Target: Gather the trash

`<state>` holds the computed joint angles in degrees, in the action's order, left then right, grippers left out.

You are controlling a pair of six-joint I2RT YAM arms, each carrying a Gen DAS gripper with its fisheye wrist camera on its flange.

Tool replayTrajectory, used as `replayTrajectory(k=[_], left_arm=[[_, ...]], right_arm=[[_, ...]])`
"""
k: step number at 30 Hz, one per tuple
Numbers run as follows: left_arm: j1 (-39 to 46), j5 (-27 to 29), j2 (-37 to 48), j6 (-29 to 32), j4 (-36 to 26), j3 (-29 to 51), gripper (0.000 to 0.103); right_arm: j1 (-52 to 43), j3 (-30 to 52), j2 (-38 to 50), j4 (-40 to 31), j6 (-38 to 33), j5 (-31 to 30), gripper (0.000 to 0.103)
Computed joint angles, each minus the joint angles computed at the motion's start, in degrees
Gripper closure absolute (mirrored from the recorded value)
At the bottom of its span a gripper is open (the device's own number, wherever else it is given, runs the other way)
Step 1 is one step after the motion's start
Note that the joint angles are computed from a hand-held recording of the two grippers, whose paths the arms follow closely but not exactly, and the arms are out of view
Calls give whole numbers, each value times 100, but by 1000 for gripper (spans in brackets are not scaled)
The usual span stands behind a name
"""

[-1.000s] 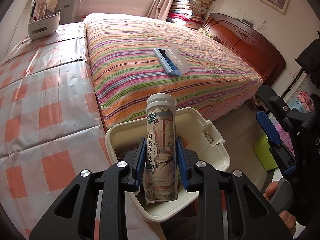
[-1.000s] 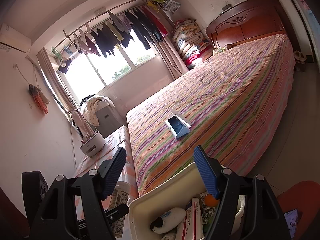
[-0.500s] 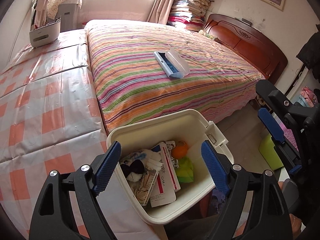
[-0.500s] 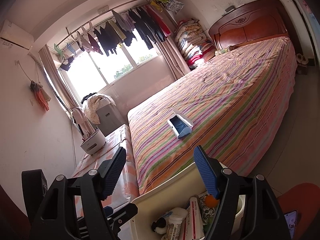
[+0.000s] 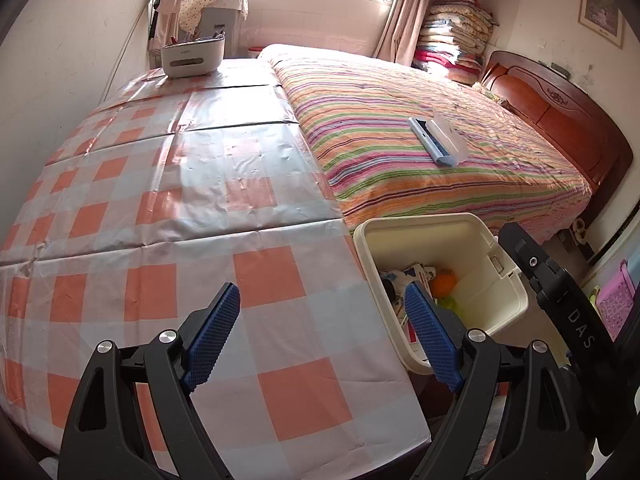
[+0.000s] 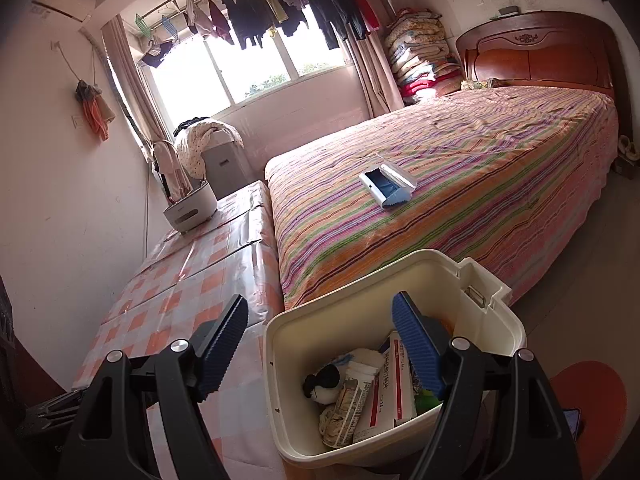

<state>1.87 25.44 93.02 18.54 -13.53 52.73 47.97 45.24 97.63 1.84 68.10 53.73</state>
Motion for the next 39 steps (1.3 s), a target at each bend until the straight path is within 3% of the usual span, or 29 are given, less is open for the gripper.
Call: replayTrajectory(k=[9, 21, 31, 39], left_arm=[[588, -83, -501, 478, 140, -454, 20], [1204, 103, -583, 782, 134, -423, 20], [1516, 142, -420, 785, 136, -238, 20], [1583, 125, -202, 705, 0, 57, 20]], right_arm=[[354, 1076, 699, -1169, 135, -194, 30], [526, 2388, 1443, -2846, 394, -343, 30], [460, 3127, 1797, -3479, 237, -388, 30], [350, 3423, 1938, -3590, 71, -493, 30]])
